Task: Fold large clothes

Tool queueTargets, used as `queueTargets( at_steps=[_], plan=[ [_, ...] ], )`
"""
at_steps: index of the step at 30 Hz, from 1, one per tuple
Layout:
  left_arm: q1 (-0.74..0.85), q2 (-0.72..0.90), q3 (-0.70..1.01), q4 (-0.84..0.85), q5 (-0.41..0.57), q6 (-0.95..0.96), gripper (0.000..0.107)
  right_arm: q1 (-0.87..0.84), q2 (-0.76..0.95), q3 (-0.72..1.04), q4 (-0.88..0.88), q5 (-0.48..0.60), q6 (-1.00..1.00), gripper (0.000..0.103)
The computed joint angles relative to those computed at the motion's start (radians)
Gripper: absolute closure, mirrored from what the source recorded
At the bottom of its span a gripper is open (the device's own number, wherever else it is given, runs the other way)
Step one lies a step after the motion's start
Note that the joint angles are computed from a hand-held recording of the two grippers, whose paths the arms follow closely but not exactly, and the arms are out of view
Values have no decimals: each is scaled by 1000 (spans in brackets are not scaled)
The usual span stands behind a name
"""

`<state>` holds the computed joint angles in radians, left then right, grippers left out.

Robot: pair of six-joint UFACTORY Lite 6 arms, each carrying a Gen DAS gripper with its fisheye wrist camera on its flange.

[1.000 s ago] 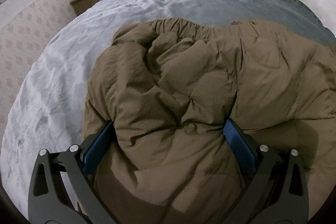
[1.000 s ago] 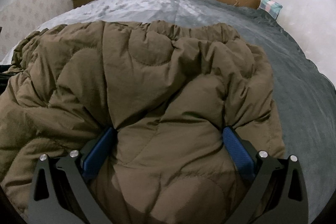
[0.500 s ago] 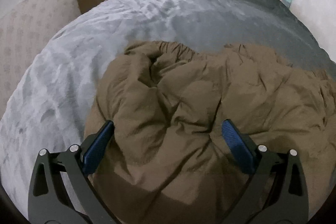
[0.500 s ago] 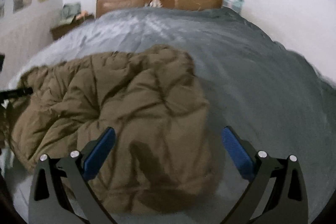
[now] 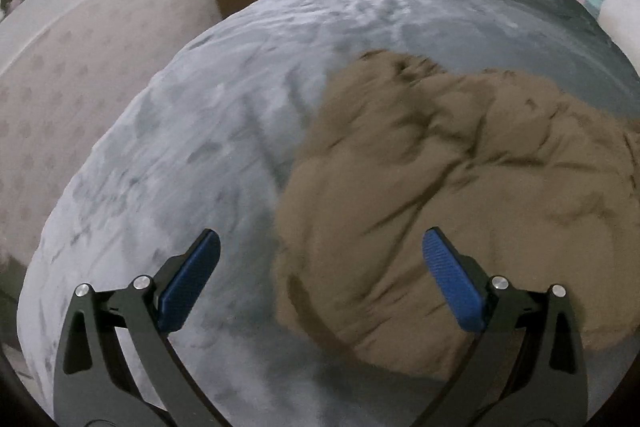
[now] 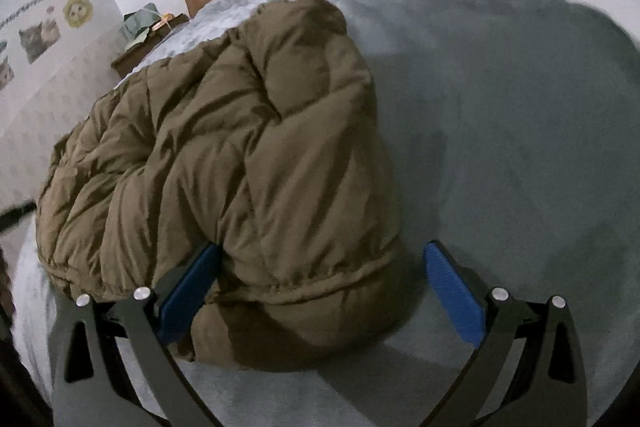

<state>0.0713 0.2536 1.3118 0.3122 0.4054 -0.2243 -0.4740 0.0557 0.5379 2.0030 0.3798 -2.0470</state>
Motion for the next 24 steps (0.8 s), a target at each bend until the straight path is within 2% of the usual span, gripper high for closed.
queueTargets(
  at_steps=[3, 7, 9, 12, 16, 19, 24],
  plan=[
    [31, 49, -6, -82, -65, 97, 7, -12, 70, 32, 9, 30, -1, 2],
    [15, 104, 38, -63, -99, 118, 7, -31, 180, 84, 9, 91, 22, 2],
    [11, 132, 67, -81, -104, 155, 7, -36, 202, 77, 37, 110, -3, 2],
    [25, 185, 126, -201, -93, 278, 7, -30, 230, 94, 43, 128, 6, 2],
    [37, 279, 241, -310, -52, 382, 7, 24, 207, 75, 144, 111, -75, 2],
    [43, 288, 252, -370, -47, 435, 7, 73, 175, 65, 203, 78, -120, 2],
    [59, 345, 309, -485, -32, 551, 7, 124, 134, 34, 292, 37, -232, 10]
  ],
)
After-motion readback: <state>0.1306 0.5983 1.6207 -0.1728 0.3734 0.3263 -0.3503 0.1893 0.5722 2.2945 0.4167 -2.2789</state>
